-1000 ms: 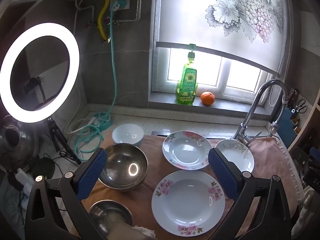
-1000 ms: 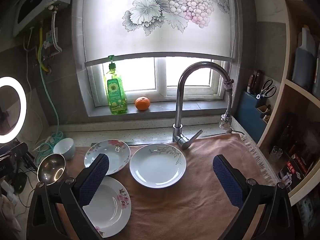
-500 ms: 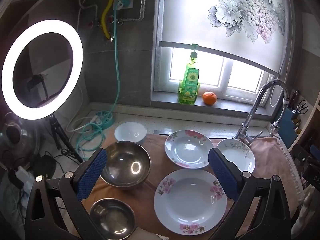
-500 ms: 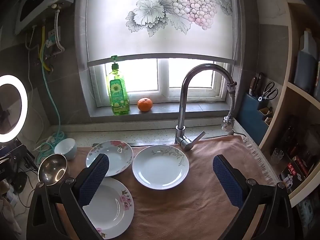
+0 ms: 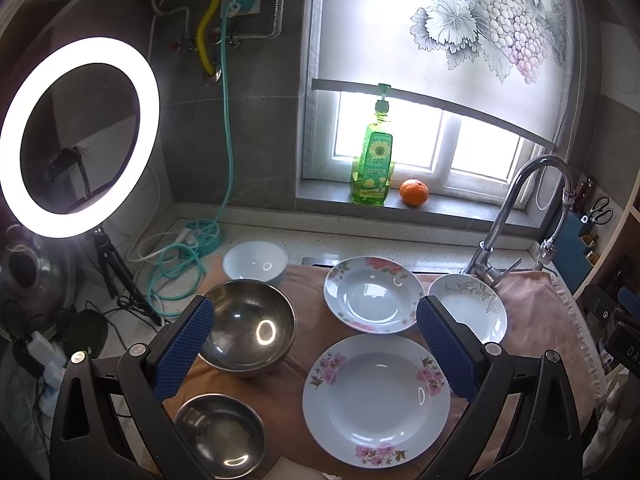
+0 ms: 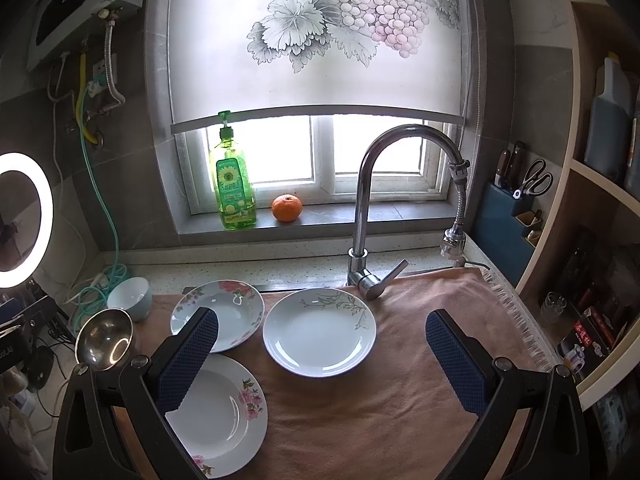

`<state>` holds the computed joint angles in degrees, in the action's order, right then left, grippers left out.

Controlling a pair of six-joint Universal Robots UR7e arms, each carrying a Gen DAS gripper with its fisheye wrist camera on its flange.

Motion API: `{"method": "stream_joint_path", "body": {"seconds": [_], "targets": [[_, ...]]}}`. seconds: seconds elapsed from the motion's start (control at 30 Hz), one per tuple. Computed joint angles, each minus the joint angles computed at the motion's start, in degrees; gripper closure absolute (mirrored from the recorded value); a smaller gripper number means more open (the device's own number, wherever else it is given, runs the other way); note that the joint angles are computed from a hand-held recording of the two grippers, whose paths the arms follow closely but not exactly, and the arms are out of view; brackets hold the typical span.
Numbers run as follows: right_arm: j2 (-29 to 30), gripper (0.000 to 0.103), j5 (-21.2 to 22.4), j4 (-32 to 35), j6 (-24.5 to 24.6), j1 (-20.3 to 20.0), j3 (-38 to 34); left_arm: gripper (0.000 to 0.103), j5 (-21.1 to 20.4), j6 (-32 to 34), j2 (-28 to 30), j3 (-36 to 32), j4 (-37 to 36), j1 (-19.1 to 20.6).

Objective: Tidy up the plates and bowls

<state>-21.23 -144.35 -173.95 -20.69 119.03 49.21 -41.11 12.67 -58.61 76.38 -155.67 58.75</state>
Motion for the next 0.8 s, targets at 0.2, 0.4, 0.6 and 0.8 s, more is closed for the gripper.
{"method": "stream_joint_path", "body": {"seconds": [0.2, 0.4, 0.6, 0.8], "targets": [[0.1, 0.001, -0.1, -0.1, 0.0, 0.0, 0.0, 0.002, 0.1, -0.2, 0.0, 0.1, 0.1, 0.0], [0.1, 0.001, -0.2, 0.2, 0.2, 0.1, 0.0, 0.002, 0.1, -0.6, 0.0, 0.2, 0.4, -0.1], [0.5, 0.001, -0.3, 0.5, 0.2, 0.1, -0.6, 0.002, -0.1, -0.9, 0.1, 0.0, 0.8, -0.1], [0.4, 0.001, -0.2, 1.1, 0.6, 0.1, -0.6, 0.002, -0.3, -1.3, 0.2, -0.4, 1.4, 0.0]]}}
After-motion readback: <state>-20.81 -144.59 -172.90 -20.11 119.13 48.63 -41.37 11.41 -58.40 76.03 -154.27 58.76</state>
